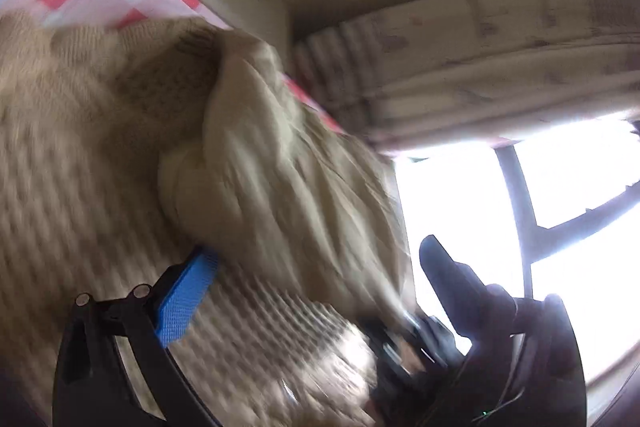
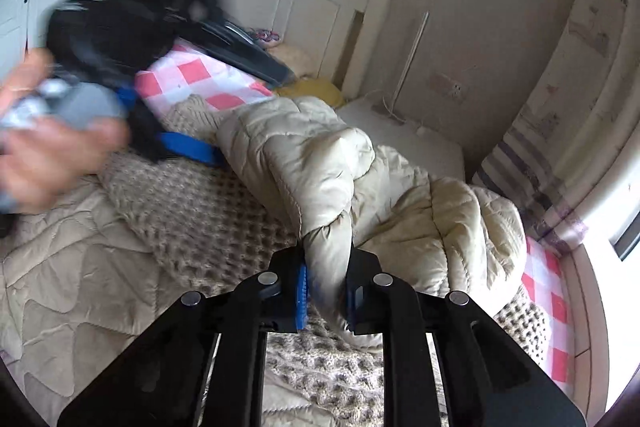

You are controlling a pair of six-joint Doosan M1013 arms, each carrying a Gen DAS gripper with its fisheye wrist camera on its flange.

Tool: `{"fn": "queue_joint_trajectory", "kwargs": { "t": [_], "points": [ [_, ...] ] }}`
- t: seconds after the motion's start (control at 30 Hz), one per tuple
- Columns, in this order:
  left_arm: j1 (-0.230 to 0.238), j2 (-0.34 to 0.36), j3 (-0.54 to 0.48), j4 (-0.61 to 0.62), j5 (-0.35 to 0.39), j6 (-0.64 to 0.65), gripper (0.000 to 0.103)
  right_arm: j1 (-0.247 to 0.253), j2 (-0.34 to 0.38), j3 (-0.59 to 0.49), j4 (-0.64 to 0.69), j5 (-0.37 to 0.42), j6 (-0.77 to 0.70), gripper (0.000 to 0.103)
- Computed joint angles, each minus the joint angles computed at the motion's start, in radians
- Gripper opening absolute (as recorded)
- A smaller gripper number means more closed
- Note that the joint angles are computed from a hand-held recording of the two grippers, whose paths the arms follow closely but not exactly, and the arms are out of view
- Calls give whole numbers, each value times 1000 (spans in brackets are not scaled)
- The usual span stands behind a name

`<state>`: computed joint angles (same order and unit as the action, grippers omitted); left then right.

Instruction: Fold large clothes

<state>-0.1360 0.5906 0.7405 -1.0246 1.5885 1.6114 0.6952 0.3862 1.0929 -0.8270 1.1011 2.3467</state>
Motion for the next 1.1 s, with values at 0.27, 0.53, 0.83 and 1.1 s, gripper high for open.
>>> {"fn": "queue_joint_trajectory", "kwargs": {
  "t": [0.27,0.53,0.83,1.1],
  "points": [
    [-59,63,-205,257,-70,145,28,-2,4,0,36,-48,21,16],
    [-76,-25,-41,588,-222,241,74,16,99,-113,147,27,-138,28],
    [-85,-233,227,621,-627,361,93,-27,-210,260,136,-292,259,65],
    [-222,-314,362,658,-602,659,84,-142,-255,321,233,-131,412,27]
  ]
}}
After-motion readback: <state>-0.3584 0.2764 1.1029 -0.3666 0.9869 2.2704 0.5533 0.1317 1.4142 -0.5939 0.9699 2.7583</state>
